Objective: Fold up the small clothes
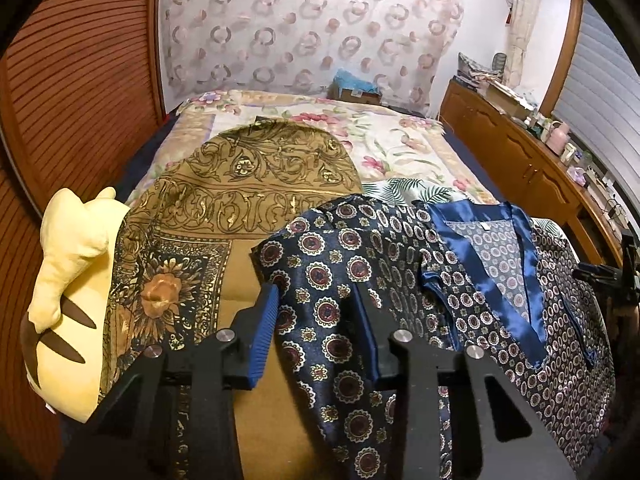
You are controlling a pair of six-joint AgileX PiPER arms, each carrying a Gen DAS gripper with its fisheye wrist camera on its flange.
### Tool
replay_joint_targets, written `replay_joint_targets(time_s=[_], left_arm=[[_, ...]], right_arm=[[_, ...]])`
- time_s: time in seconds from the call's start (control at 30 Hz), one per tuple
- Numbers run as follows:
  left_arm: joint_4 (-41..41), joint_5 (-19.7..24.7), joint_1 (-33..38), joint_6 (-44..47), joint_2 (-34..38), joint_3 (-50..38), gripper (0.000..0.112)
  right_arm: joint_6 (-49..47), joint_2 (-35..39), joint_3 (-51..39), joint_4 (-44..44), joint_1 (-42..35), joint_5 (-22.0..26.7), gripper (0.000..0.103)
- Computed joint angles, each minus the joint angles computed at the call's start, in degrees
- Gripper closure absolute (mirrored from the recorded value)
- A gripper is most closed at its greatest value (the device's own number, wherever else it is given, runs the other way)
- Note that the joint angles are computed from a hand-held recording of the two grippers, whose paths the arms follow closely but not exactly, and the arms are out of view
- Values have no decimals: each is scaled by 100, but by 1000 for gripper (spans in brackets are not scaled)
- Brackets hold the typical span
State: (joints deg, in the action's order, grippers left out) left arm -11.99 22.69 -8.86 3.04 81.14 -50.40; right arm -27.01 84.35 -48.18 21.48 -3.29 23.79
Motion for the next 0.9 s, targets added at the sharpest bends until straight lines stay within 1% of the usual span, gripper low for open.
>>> replay_joint_targets(time_s=[0.07, 0.23, 0.27, 0.33, 0.43, 0.5, 0.53, 0.57, 0.63, 0.67, 0.7, 0.8, 0.9], left_arm=[[115, 40, -19, -143, 41, -50, 73], [530, 176, -27, -651, 147, -154, 73], [532, 181, -9, -649, 139, -142, 73], [546, 217, 25, -656, 142, -145, 72], [391, 246, 70, -492, 135, -136, 72], [108, 226, 100, -207, 119, -102, 72], [-242, 233, 146, 155, 117, -85, 72], [-407, 244, 158, 328, 113, -76, 72], [-428, 248, 94, 408, 85, -64, 82], [-378, 264, 54, 373, 73, -72, 93], [-442, 287, 29, 434, 55, -81, 101], [-660, 251, -74, 669, -187, -3, 108], [-403, 168, -338, 373, -592, 95, 109]], right_arm=[[-169, 89, -124, 153, -111, 89, 51], [-87, 331, -438, -5, -34, 136, 61], [-102, 367, -476, 7, 1, 139, 65], [-287, 441, -555, 168, -17, 186, 68], [-306, 439, -540, 178, 17, 178, 72], [-548, 402, -503, 411, -13, 245, 83], [-670, 380, -477, 525, -21, 269, 86], [-786, 356, -442, 627, -16, 280, 91], [-912, 269, -362, 748, 1, 306, 96], [-963, 221, -317, 809, 13, 298, 96], [-1008, 140, -257, 868, 27, 291, 97], [-1219, -115, -124, 1149, -1, 341, 98], [-1410, -392, -9, 1432, -57, 420, 99]])
